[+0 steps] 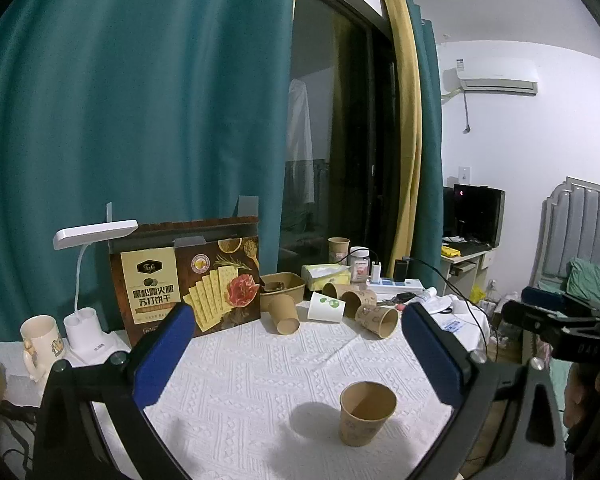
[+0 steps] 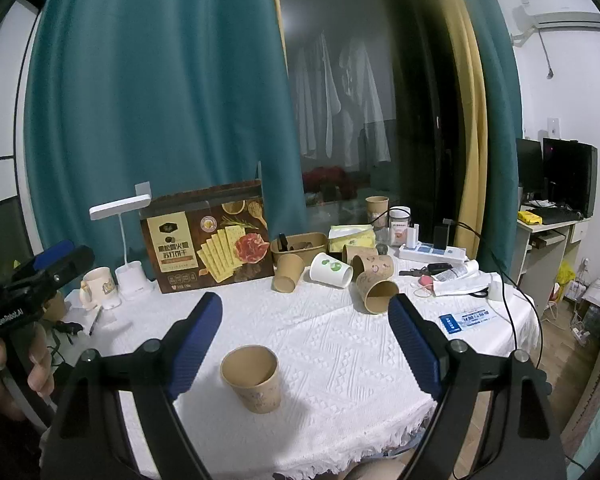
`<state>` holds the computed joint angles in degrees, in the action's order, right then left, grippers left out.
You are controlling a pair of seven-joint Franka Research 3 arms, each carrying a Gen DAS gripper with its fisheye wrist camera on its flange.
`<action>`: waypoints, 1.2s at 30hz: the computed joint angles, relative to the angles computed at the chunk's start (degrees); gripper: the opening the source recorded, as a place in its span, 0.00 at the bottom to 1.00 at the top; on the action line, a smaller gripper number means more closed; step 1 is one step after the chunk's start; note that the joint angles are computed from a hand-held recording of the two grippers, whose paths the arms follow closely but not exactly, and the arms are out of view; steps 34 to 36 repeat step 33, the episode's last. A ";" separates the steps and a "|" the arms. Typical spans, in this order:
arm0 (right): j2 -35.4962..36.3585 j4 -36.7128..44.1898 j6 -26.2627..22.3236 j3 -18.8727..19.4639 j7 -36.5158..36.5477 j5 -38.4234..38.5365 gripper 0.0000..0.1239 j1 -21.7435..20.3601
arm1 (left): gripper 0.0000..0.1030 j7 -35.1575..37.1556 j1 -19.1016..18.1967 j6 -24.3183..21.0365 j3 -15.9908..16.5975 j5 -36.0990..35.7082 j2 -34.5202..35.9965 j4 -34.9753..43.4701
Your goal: Flip cup upright
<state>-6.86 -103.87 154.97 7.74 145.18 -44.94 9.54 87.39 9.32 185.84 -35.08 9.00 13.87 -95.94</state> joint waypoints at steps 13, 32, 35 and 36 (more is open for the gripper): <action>0.23 0.45 -0.07 -0.19 -0.53 0.48 0.67 0.12 | 1.00 -2.61 -2.59 0.82 2.91 1.55 -0.65 -0.79; 0.19 0.03 0.05 -0.23 -0.31 0.54 0.67 0.11 | 1.00 -2.80 -0.49 0.11 0.26 1.63 -1.26 -1.25; 0.20 0.07 -0.15 -0.21 -0.38 0.57 0.67 0.12 | 1.00 -2.25 0.42 -0.05 -0.89 1.16 -0.94 -1.06; 0.20 0.07 -0.15 -0.21 -0.38 0.57 0.67 0.12 | 1.00 -2.25 0.42 -0.05 -0.89 1.16 -0.94 -1.06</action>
